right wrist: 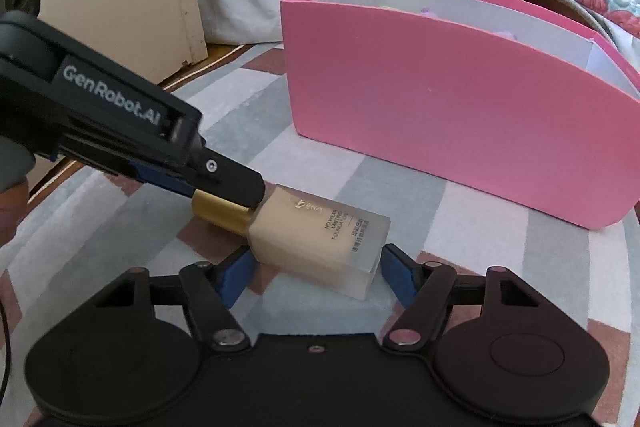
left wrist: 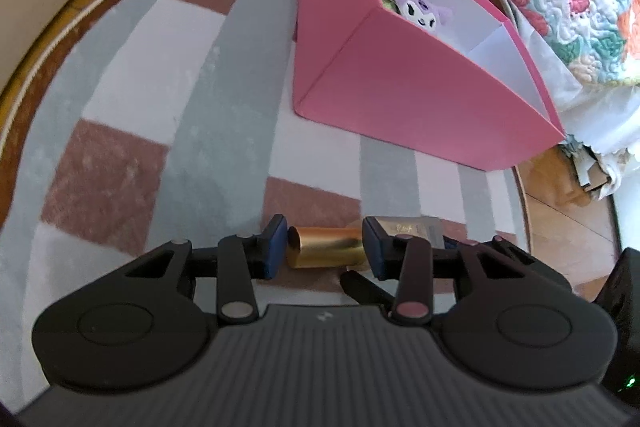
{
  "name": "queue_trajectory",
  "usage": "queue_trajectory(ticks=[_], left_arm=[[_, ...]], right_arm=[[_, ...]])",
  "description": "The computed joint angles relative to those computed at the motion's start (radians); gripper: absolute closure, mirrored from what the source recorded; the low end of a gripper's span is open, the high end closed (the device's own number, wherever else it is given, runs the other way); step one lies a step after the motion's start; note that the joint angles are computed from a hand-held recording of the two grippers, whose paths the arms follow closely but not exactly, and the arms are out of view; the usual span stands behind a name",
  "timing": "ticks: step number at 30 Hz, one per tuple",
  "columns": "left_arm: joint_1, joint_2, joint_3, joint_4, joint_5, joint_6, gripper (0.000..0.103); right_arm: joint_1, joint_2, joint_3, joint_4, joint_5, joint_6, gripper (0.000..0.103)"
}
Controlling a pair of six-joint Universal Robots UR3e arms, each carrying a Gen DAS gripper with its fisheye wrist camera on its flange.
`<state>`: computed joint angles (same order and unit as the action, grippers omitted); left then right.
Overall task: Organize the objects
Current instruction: 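Close the left gripper around the foundation bottle, then carry the foundation bottle with the left gripper into the pink box, release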
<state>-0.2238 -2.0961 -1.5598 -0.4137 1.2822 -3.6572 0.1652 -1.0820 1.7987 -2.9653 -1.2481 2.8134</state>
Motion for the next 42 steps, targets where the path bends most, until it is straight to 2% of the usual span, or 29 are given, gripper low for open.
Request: queue_trajectory(ticks=[4, 9, 16, 22, 25, 31, 38, 42], left_arm=[[-0.021, 0.001, 0.044, -0.093, -0.018, 0.049, 0.064], [-0.044, 0.001, 0.055, -0.128, -0.052, 0.017, 0.063], [-0.055, 0.001, 0.032, -0.098, -0.083, -0.055, 0.059], [-0.033, -0.017, 0.002, -0.047, -0.117, -0.106, 0.06], [-0.039, -0.011, -0.013, -0.026, -0.107, -0.127, 0.061], [-0.047, 0.013, -0.044, 0.005, -0.14, -0.162, 0.063], [-0.101, 0.077, -0.041, -0.017, -0.102, -0.153, 0.064], [-0.148, 0.121, -0.027, -0.055, -0.051, -0.128, 0.064]], right_arm=[[-0.006, -0.062, 0.026, 0.072, -0.025, -0.046, 0.031], [-0.04, -0.149, 0.116, 0.101, -0.033, -0.073, 0.032], [-0.1, -0.205, 0.185, 0.12, 0.008, -0.104, 0.033], [-0.092, -0.16, 0.178, 0.059, 0.015, -0.084, 0.029], [-0.083, -0.141, 0.208, -0.029, 0.009, -0.061, 0.026], [-0.1, -0.169, 0.213, 0.004, 0.023, -0.035, 0.031], [-0.175, -0.288, 0.264, 0.089, 0.107, -0.08, 0.032], [-0.211, -0.364, 0.281, 0.175, 0.138, -0.104, 0.032]])
